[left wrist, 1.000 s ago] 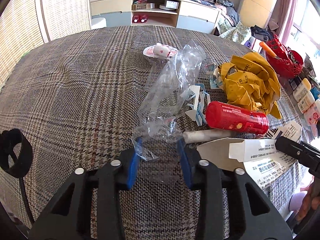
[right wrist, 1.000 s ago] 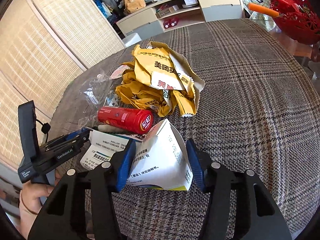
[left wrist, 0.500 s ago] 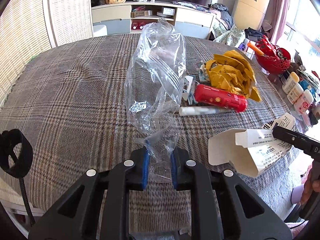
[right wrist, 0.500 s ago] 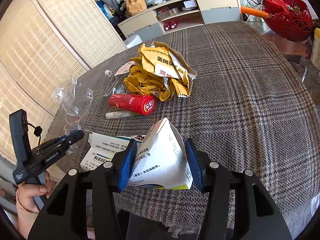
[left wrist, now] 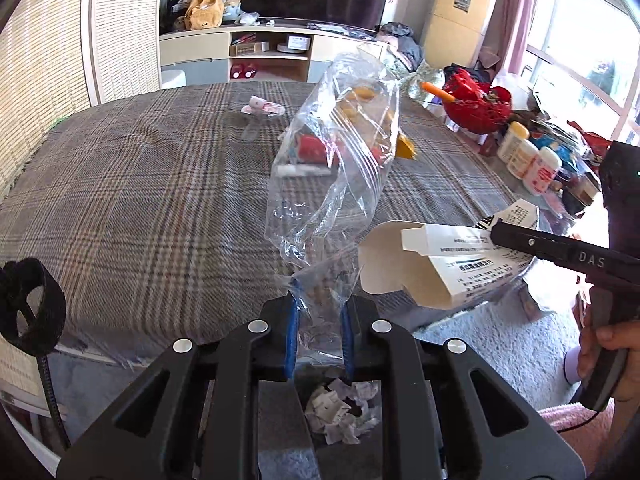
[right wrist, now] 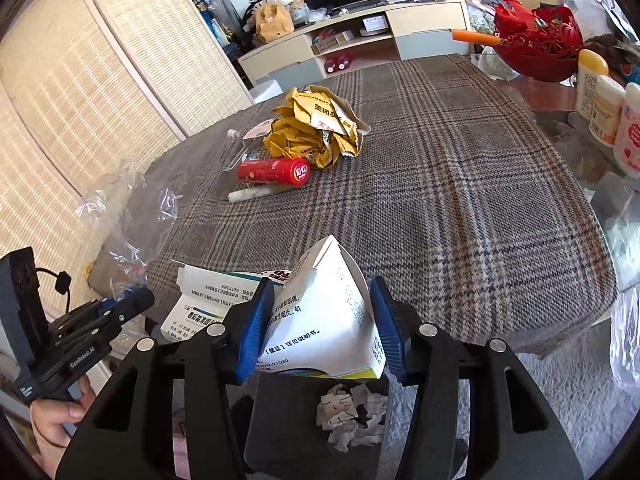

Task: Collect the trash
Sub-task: 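Carry the bag and box over the grey bin and open both grippers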

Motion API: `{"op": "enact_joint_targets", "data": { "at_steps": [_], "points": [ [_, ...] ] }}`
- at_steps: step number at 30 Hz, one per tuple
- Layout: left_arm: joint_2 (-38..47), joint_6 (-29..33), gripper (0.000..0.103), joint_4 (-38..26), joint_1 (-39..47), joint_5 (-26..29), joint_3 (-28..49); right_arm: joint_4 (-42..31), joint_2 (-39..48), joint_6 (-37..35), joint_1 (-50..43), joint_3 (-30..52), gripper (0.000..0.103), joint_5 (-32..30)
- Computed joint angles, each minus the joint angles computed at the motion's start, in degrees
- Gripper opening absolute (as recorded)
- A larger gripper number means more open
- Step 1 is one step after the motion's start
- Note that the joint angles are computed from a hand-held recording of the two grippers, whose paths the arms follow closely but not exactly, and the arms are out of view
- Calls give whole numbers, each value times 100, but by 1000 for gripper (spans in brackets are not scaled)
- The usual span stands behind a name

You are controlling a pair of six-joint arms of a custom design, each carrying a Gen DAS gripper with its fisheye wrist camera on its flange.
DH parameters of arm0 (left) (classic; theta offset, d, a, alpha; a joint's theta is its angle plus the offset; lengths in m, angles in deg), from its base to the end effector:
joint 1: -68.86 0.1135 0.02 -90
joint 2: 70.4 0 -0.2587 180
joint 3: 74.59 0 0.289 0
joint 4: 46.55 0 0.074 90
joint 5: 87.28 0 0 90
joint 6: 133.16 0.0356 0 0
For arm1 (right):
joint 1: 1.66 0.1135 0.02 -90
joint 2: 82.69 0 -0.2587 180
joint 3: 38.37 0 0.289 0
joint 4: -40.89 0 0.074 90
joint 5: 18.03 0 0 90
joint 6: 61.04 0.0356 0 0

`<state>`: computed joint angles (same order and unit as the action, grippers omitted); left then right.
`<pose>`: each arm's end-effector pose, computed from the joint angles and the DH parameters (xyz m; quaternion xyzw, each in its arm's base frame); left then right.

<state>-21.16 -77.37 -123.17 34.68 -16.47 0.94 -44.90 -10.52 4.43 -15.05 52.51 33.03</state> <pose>0.1546 -0.0908 0.3546 -0.0568 0.9275 -0.0583 0.3648 0.2524 -0.0371 0.3588 -0.1556 0.9132 0.2481 0.2833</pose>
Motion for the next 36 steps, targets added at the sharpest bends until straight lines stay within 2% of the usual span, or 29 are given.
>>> {"op": "enact_joint_targets", "data": {
  "at_steps": [5, 10, 17, 22, 25, 29, 36],
  "points": [
    [-292, -907, 16, -288, -1188, -614, -236, -490, -495, -797, -514, -435, 51, -81],
    [-317, -1913, 16, -577, -2329, -1109, -411, -779, -871, -1421, -951, -945, 51, 106],
    [-346, -3117, 16, -772, -3451, -1334, -857, -608, -1426, -1569, -997, -1931, 51, 680],
    [-324, -3736, 16, -643, -3930, -1152, -1318, -509, -1803, -1547, -961, -2604, 51, 948],
    [-235, -3879, 16, -404, -4011, -881, -1621, -315, -1986, -1394, -844, -2928, 51, 1220],
    [-66, -3733, 16, -90, -3839, -561, -1856, -18, -2117, -1048, -320, -3290, 51, 1739],
    [32, -3463, 16, 400, -3442, 10, -2196, 357, -2053, -552, 148, -3639, 51, 1999]
  ]
}}
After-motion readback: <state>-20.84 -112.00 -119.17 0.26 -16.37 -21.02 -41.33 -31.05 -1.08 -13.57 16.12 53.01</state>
